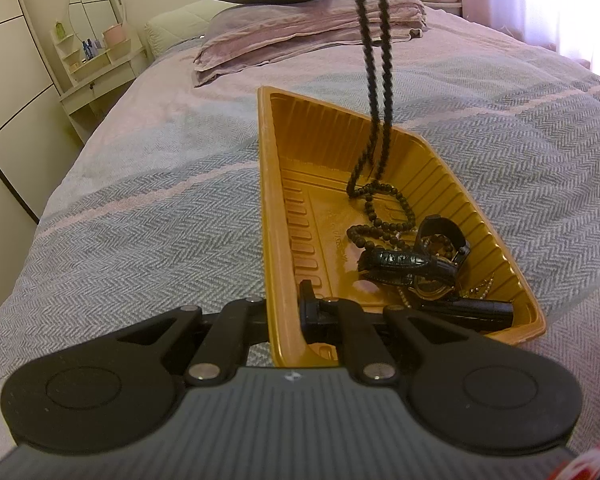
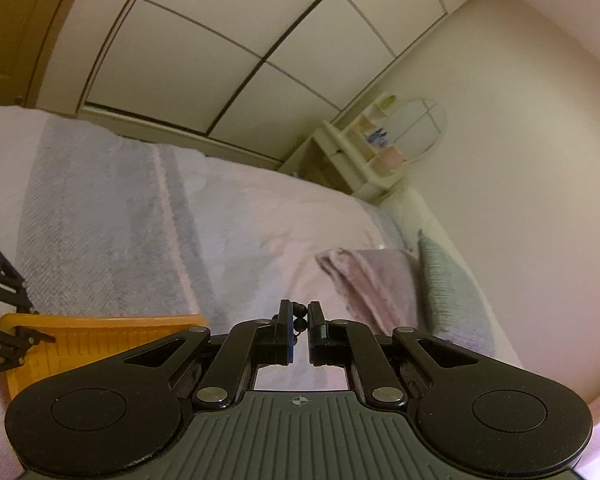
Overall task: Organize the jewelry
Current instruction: 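Lift the bead strand high with the right tool above the tray, then lower the bead strand into the orange tray and open the right tool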
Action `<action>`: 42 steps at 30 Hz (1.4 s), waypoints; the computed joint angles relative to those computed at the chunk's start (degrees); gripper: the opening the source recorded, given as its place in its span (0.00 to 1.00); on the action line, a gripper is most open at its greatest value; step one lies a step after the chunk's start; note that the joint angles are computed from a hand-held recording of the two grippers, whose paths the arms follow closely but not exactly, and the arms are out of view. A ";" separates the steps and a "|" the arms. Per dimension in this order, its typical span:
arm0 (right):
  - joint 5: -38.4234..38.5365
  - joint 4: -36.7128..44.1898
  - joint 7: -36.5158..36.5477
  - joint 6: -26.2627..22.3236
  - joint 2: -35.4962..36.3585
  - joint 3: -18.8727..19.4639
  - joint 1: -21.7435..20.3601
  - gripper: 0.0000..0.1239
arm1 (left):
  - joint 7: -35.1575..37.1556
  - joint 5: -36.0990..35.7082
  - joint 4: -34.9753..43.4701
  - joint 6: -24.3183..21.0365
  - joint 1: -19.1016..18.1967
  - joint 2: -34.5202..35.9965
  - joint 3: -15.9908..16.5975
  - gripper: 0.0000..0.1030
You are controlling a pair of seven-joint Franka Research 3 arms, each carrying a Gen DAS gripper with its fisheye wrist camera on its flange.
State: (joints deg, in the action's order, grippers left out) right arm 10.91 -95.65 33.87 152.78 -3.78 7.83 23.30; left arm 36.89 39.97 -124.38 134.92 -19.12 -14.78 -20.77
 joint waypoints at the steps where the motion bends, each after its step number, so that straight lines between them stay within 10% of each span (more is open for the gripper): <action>1: -0.37 -0.22 0.11 -0.13 0.15 0.06 0.01 0.05 | 0.00 0.00 0.00 0.00 -0.01 0.00 0.01 0.07; 17: 8.63 -1.60 -17.71 -6.17 3.21 -0.72 -0.38 0.05 | 0.25 -0.29 -0.06 0.08 -0.03 -0.10 0.12 0.07; 42: 1.59 -5.15 -14.69 -6.26 5.90 -0.37 -0.62 0.05 | 0.13 -0.21 -0.29 0.35 0.08 -0.10 0.13 0.07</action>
State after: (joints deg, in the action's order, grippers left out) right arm 12.51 -100.79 19.18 146.52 2.12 7.46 22.68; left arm 37.02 39.76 -124.67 135.27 -19.04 -14.88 -20.65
